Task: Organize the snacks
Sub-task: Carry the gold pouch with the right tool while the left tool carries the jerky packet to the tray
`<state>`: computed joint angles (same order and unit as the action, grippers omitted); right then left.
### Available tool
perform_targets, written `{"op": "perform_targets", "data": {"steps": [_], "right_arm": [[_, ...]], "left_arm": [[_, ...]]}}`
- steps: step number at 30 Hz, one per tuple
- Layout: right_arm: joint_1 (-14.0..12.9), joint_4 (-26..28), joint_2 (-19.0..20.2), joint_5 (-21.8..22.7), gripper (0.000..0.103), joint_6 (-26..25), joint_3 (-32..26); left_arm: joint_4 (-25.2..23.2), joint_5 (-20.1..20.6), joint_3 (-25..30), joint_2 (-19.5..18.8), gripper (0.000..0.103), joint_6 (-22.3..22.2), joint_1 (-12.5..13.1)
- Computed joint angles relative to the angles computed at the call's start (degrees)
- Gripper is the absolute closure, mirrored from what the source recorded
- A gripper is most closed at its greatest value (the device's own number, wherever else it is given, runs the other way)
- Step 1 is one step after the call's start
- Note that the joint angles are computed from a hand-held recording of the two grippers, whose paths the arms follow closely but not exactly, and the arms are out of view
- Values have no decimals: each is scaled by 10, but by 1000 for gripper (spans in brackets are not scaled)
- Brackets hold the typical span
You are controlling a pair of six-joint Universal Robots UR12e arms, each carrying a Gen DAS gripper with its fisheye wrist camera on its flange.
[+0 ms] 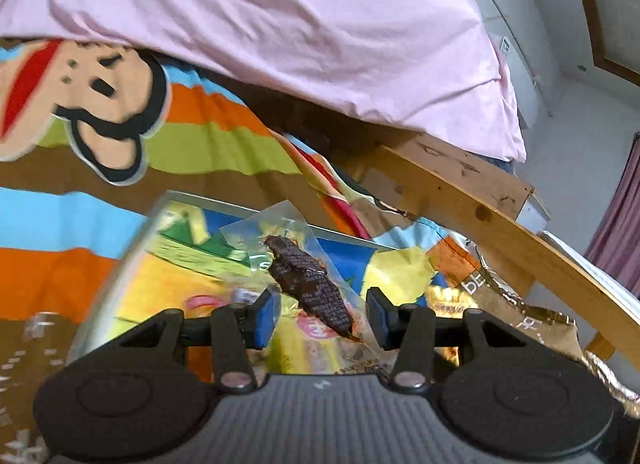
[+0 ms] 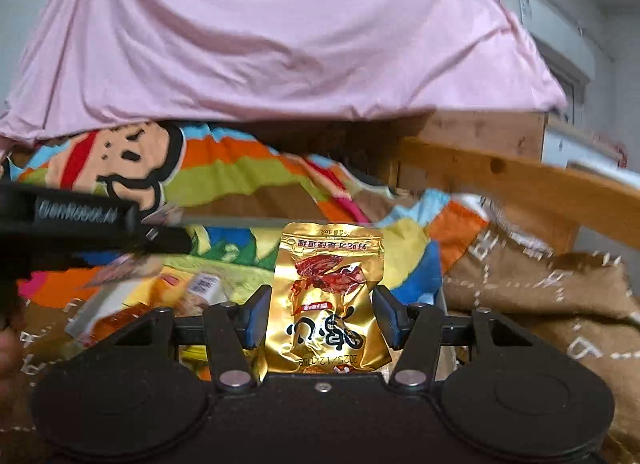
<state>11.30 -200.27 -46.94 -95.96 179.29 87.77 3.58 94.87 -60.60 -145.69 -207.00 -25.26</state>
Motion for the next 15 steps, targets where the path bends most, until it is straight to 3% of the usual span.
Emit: {"op": "perform_targets", "data": {"steps": [6, 15], "right_arm": [[-5, 25, 23, -21, 47, 18, -25], [-3, 43, 36, -26, 46, 26, -37]], "left_arm": [[-72, -10, 76, -42, 52, 10, 0], [-116, -1, 105, -61, 51, 29, -3]]}}
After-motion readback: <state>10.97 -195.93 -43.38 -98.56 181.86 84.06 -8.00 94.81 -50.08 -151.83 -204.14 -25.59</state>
